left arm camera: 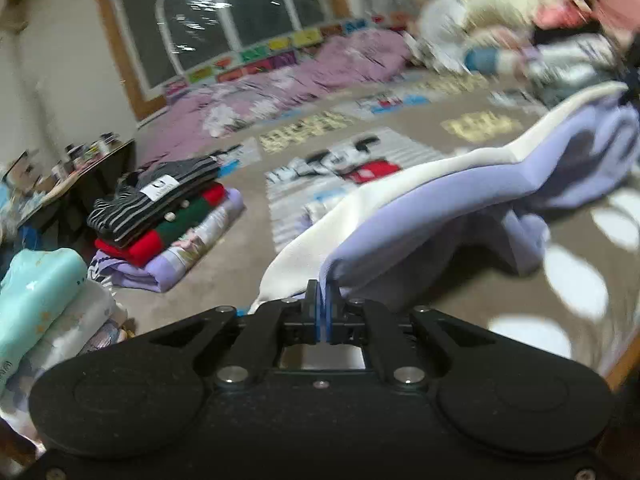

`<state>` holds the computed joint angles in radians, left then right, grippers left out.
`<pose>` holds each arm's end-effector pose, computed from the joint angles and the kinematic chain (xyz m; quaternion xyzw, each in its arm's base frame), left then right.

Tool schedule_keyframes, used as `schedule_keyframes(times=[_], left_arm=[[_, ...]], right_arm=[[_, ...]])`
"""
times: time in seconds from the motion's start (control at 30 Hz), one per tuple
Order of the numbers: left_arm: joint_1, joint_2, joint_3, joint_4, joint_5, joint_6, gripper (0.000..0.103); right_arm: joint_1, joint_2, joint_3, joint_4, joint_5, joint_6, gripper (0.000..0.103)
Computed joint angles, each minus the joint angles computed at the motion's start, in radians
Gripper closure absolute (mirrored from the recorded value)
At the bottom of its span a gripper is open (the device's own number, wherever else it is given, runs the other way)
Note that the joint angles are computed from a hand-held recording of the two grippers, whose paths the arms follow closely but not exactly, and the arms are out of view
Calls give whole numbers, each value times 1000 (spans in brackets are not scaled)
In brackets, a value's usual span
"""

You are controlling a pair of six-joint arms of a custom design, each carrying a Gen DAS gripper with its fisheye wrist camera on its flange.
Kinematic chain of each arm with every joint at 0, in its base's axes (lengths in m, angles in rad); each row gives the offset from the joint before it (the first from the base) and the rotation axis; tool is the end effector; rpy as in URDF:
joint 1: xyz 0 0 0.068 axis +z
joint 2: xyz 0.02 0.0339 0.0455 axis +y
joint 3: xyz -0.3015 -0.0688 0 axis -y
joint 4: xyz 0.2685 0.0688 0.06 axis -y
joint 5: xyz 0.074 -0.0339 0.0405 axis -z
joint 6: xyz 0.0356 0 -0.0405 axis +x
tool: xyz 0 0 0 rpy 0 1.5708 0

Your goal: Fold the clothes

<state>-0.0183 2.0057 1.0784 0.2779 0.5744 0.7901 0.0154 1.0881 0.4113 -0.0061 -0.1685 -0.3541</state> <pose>0.4384 -0.0274 0.1453 0.4536 0.7403 -0.0746 0.4905 0.2115 0.0092 0.1903 -0.2008 0.8779 0.0028 0.4347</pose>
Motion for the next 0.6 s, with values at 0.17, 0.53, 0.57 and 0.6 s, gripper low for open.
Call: schedule_keyframes(times=[0.17,0.53,0.57,0.6], left_arm=[[-4,-6,-26,-78,-45,206,103],[-17,16,14,-279,-123,456,58],[-9,8,14,-297,-110,469,50],[0,0,21,-332,-95,483,50]], right_arm=[[136,70,-4,-50,148,-75,89],[251,335,102,-134,255,-96,62],[256,339,105,-145,261,-105,58],[249,340,111,-163,253,-116,57]])
